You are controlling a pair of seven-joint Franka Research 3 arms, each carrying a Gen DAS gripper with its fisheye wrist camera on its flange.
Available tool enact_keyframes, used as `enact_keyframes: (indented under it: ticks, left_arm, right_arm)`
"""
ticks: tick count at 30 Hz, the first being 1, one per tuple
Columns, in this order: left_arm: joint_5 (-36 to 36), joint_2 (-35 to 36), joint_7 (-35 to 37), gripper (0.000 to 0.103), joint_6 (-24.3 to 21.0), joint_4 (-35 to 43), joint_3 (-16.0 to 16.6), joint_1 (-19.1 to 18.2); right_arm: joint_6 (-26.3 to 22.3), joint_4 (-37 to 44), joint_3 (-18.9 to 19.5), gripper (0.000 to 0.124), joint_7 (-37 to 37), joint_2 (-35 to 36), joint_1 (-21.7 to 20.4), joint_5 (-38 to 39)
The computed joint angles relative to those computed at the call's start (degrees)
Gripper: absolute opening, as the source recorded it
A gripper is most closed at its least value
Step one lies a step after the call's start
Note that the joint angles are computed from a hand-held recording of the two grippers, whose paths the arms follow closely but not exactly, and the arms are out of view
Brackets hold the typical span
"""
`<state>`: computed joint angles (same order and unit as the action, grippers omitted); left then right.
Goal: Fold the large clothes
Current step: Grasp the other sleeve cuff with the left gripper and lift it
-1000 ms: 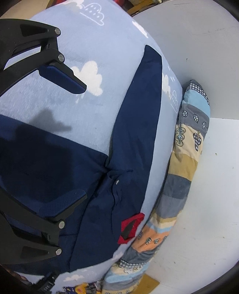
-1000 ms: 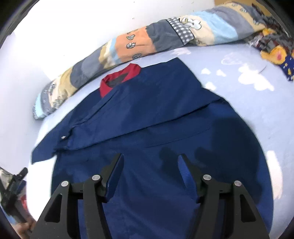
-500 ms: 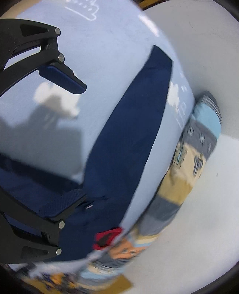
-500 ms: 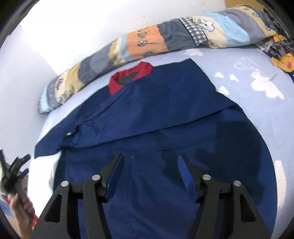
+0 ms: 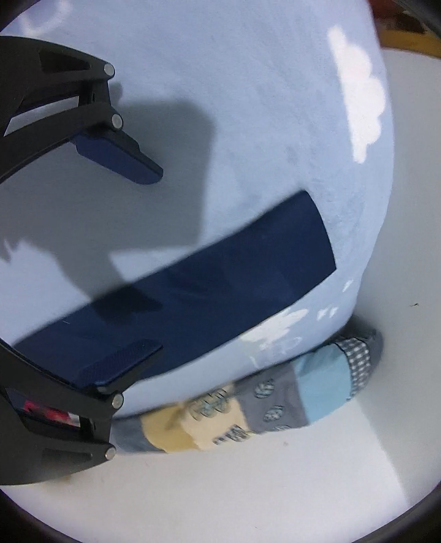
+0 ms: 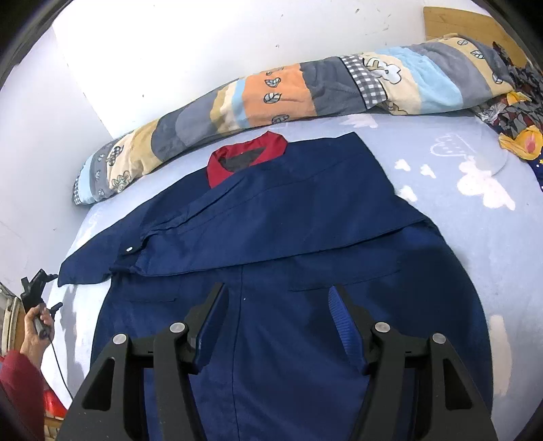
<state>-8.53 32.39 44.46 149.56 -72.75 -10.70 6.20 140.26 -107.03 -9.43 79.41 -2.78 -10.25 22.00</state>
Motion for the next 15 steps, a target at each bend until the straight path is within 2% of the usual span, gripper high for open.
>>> enact_keyframes:
  ticks: [4,7,10,11,12,13,15]
  left_arm:
    - [-4.3,5.7,4.9,0.083,5.1,5.0,-3.8,2.8]
    - [-4.4,11.8,5.4,0.083,6.4,12.6,-4.1,2.3]
    - [-3.8,15.6,4.3,0.082,10.5,17.1,-3.5,1.3]
    - [-3.1,15.5,2.7,0.055,11.6,16.8,-2.5,0.8]
    - [-2.5,15.5,1.4,0.005,11.3,16.9,-2.0,0.6]
    - [-4.0,16.0,2.5,0.002,10.7,17.6,-3.0,1.0]
    - [-0.6,15.1,-0.1,0.002,8.0,17.6,-1.2,0.4]
  right_arm:
    - [0.6,0.1,0.4,0.064,1.0,1.0,0.4,-1.2]
    - [1.5,-0.4,0.8,0.064,0.4,1.0,0.8,-1.6]
    - [3.2,-1.4,1.1,0.064,-0.5,0.6,1.4,-1.9]
    - [3.6,-1.6,1.2,0.064,-0.7,0.6,1.5,-2.1]
    - [4.2,-1.9,1.3,0.064,-0.7,0.6,1.6,-2.6]
    - [4.3,-1.9,1.3,0.064,-0.9,0.6,1.8,-2.9]
    - [4.5,-1.8,1.3,0.064,-0.9,0.7,1.9,-2.8]
